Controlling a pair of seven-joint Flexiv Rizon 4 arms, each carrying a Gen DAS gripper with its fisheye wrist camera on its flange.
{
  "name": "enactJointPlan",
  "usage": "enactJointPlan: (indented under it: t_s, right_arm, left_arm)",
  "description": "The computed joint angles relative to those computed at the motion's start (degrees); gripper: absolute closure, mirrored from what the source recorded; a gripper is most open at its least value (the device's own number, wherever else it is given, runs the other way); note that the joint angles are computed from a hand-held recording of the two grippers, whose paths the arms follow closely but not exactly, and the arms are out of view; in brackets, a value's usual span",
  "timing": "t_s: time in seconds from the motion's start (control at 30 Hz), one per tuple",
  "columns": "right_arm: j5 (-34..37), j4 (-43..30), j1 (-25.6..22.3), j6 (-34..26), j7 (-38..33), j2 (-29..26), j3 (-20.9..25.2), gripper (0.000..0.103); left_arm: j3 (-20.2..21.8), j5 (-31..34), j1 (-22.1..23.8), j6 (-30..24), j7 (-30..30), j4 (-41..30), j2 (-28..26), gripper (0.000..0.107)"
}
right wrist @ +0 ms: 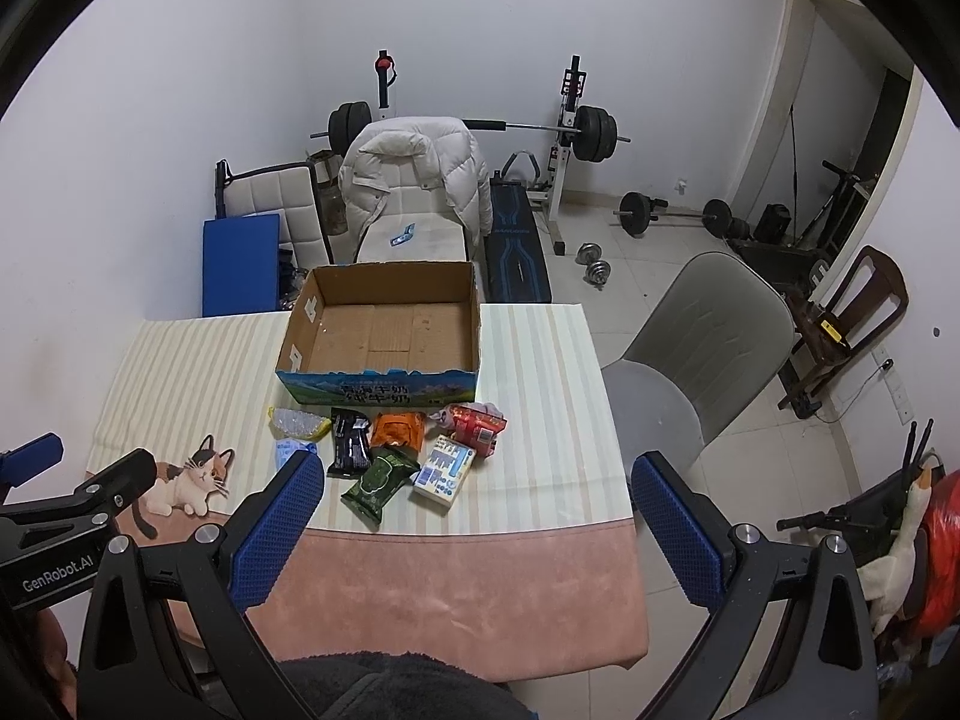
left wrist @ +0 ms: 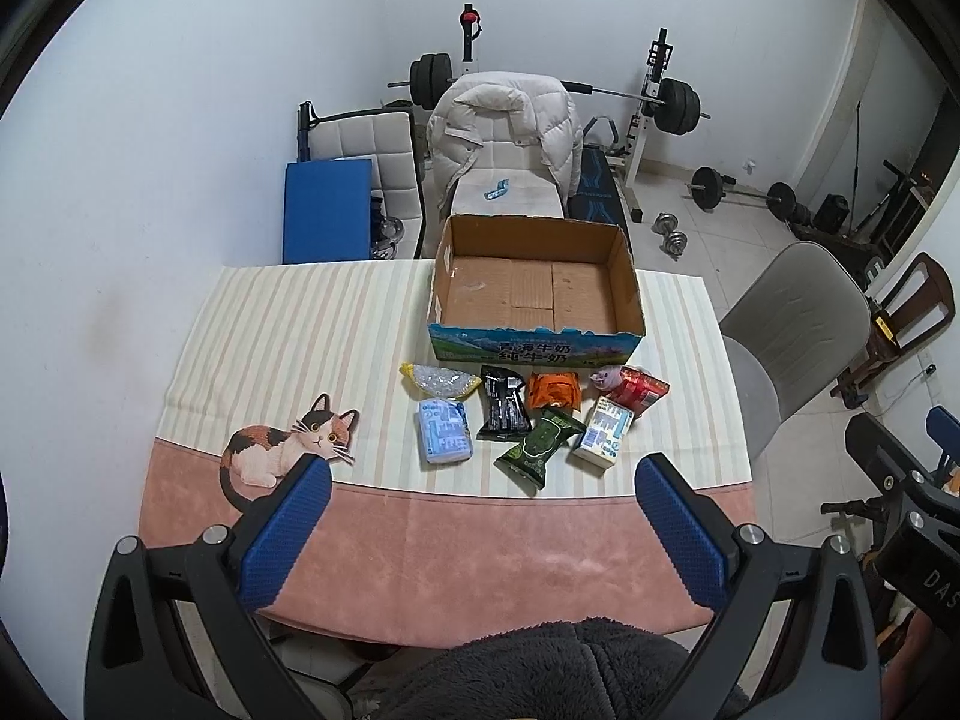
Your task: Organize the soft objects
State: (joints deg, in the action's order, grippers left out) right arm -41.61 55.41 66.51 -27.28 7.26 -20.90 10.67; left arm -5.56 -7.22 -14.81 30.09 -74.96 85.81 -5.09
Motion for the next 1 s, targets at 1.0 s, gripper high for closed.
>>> enactJointPlan:
  t_s: [1.0]
  right_arm:
    - [12.08, 27.39, -17.59, 27.11, 7.63, 10.45, 4.95, 0.0]
  left_arm:
    - [0.21, 10.36, -3.43, -2.46, -4.19, -10.26, -15.86, 0.004]
